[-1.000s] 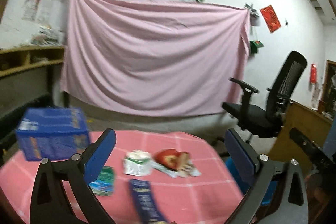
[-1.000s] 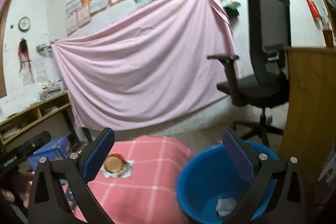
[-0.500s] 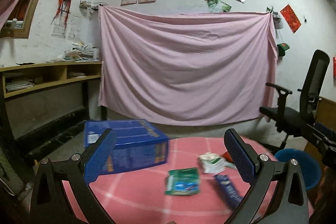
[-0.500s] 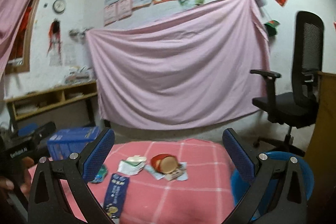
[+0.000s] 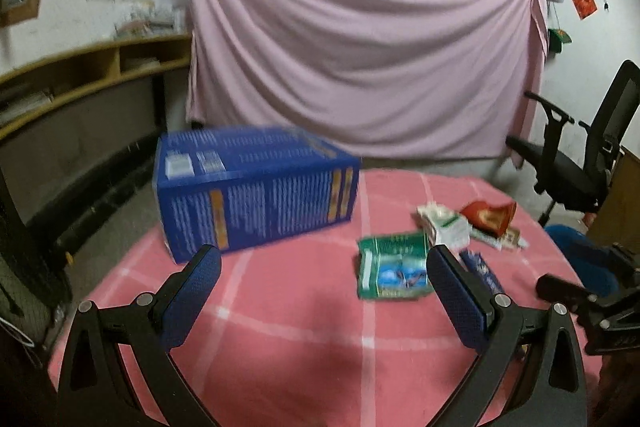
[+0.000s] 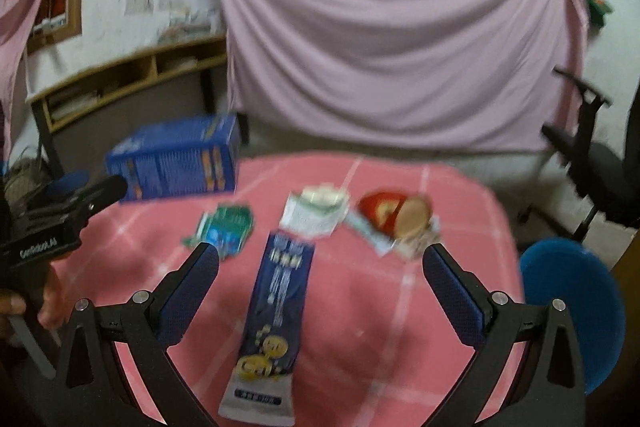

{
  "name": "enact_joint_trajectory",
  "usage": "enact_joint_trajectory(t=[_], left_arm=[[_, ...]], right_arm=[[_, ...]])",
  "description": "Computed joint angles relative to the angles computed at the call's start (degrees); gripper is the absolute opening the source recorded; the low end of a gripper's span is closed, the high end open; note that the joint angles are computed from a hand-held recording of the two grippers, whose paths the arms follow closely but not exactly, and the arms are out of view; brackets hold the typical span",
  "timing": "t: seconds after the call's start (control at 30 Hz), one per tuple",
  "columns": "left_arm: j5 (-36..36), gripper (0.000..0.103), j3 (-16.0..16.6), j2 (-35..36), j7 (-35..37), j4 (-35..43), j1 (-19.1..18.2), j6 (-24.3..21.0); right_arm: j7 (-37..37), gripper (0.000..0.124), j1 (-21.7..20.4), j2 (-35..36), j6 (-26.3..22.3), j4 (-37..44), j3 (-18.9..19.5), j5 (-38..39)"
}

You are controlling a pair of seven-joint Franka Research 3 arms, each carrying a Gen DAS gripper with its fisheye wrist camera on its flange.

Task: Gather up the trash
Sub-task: 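Grasp the green packet with the left tool while the right tool grasps the blue sachet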

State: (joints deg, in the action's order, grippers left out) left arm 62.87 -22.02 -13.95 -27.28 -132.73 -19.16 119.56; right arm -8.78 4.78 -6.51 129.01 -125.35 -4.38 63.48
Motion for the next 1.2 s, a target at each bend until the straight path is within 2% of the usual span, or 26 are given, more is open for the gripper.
enact_joint_trajectory(t=[0.13, 0.4, 0.47, 0.63, 0.93, 1.0, 1.13, 1.2], left_arm=[[-2.2, 0.100, 2.0, 0.4, 1.6, -0.7, 0.5, 6.4], [-4.1, 0.100, 3.8, 2.3, 5.9, -0.2, 3.4, 15.0], [-4.3, 0.100, 3.9, 3.0, 7.4, 0.5, 3.8, 16.0], [-6.5, 0.100, 4.9, 5.8, 13.6, 2.8, 4.4, 18.4], [-15.4, 0.099, 7.4, 12.7, 28.8, 9.7, 4.7, 18.8], [-17.6, 0.087, 7.9, 13.9, 31.7, 11.1, 4.7, 17.8], [-18.9, 0.076, 8.6, 14.9, 32.9, 12.4, 4.5, 17.5], [-18.9, 0.064, 8.7, 14.7, 33.0, 12.3, 4.5, 17.5]], right_arm=[[5.6, 0.094, 0.0, 1.9, -0.8, 1.0, 1.0, -8.7], [8.7, 0.078, 1.1, 2.7, 1.0, -0.4, 2.5, -19.2], [8.8, 0.065, 1.3, 3.0, 1.3, -0.3, 2.5, -20.1], [8.8, 0.043, 1.1, 4.3, 0.9, 1.5, 2.2, -20.3], [11.3, 0.040, -0.9, 8.3, 1.0, 6.7, 2.1, -18.7], [12.2, 0.040, -1.4, 9.2, 0.4, 8.0, 2.2, -18.4], [12.7, 0.040, -2.2, 10.3, -0.7, 9.5, 2.4, -17.7], [12.8, 0.040, -2.5, 10.6, -1.2, 9.9, 2.6, -17.6]])
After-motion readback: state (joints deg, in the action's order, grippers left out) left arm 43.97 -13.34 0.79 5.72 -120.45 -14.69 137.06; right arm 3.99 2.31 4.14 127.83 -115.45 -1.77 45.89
